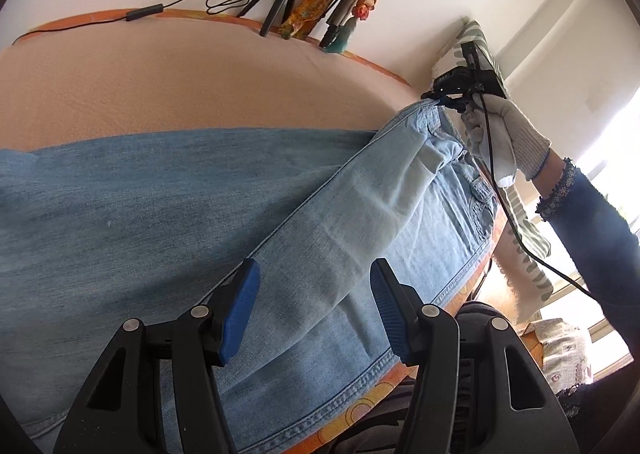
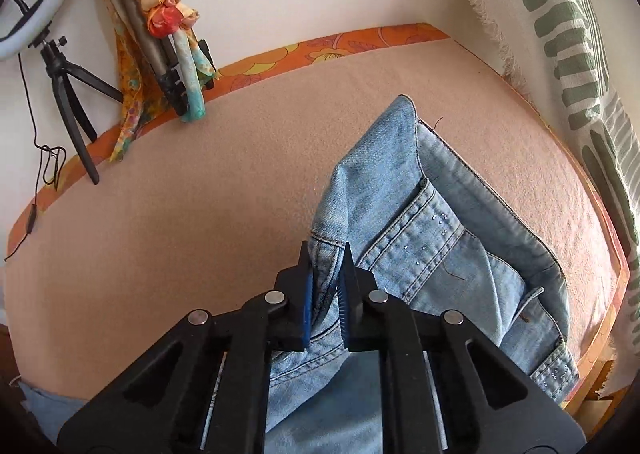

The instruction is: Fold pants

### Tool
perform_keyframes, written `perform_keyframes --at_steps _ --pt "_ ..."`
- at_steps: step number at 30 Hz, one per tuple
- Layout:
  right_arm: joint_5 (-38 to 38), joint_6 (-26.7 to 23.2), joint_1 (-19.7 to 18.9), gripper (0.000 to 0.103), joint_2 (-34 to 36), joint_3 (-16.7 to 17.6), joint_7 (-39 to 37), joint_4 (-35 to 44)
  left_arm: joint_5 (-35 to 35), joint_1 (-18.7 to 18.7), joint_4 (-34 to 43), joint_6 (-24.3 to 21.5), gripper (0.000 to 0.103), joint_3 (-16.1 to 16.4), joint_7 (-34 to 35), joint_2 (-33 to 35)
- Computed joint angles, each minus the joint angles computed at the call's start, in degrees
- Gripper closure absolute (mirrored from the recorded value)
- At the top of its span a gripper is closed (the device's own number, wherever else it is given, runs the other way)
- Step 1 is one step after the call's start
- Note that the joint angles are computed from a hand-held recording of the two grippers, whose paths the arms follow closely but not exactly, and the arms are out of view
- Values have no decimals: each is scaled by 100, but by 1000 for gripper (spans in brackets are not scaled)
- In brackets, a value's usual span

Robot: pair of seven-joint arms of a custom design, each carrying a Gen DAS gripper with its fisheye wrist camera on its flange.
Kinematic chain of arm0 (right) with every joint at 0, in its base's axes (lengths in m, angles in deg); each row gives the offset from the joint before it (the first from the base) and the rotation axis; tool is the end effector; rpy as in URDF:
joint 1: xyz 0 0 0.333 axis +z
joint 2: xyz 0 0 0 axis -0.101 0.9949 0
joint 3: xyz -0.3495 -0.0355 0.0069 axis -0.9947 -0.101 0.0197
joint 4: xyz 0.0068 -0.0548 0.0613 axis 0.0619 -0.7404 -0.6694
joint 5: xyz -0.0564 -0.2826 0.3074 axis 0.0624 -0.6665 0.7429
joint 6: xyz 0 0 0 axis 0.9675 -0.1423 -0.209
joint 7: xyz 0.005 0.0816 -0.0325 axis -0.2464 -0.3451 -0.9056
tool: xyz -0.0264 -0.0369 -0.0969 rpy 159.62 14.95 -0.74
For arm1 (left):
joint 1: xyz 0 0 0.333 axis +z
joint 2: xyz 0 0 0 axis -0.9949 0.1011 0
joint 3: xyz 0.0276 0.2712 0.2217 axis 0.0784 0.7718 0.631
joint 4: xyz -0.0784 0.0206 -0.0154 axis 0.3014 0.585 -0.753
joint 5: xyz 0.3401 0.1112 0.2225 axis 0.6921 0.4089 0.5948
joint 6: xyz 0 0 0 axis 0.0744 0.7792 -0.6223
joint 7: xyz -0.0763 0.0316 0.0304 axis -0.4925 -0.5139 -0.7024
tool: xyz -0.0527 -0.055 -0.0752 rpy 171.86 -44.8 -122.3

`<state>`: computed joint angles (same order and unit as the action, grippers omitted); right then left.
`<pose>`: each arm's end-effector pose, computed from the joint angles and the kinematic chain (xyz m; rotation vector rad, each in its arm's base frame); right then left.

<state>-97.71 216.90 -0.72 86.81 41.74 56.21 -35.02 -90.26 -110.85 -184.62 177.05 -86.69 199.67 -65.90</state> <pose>0.5911 0.0636 0.4933 -1.4466 2.2119 -0.6282 0.4087 -0.2516 0.4406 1.7177 -2.2391 1.2397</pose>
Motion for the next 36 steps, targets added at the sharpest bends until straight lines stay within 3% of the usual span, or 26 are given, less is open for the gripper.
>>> perform_keyframes --at_steps 5,7,9,10,13,17,18,21,23,27,29,31,32,34,36 --pt "946 800 -84 95 -1124 -186 -922 -1144 1108 39 45 189 47 -214 -563 -64" --pt "1591 1020 57 95 -1565 -411 -1476 -1622 1632 11 -6 363 47 -304 -872 -135" --pt "1871 1167 29 95 -2023 -453 -1760 -2097 1562 -259 -31 489 46 -142 -652 -179" --pt "1992 1212 24 95 -2214 -482 -1901 -2299 1761 -268 -43 499 40 -156 -797 -178" --pt "2426 1321 148 95 -2783 -740 -2389 -2884 2668 -116 -86 448 40 -311 -1411 -120" --pt "2781 1393 78 95 -3419 -876 -2811 -3534 3067 -283 -136 320 40 -158 -1583 5" --pt "2925 1444 178 95 -3566 -1048 -2997 -3691 3159 -300 -159 315 41 -153 -1667 29" --pt "3246 1564 307 95 -3911 -1392 -3436 -4132 2726 -671 -211 487 49 118 -1232 77" --pt "3464 1651 567 95 -4078 -1811 -3883 -4389 2180 -899 -184 445 71 337 -684 107" --pt "4002 1744 1128 91 -4278 -2751 -4601 -4649 1480 -857 -84 320 78 349 -115 188" --pt "4278 1847 1390 72 -4330 -3157 -4871 -4659 1201 -800 -78 290 81 287 147 167" --pt "4505 2197 1324 55 -4260 -3117 -4874 -4696 1207 -654 -94 264 86 153 94 129" --pt "4604 2337 1315 54 -4255 -3152 -4842 -4700 1201 -621 -115 293 86 96 76 103" --pt "4945 2542 1740 54 -4489 -3751 -5047 -4681 1259 -575 -140 314 87 25 38 60" --pt "5113 2485 1776 68 -4429 -3885 -5065 -4596 1350 -559 -152 338 87 -22 -52 65"
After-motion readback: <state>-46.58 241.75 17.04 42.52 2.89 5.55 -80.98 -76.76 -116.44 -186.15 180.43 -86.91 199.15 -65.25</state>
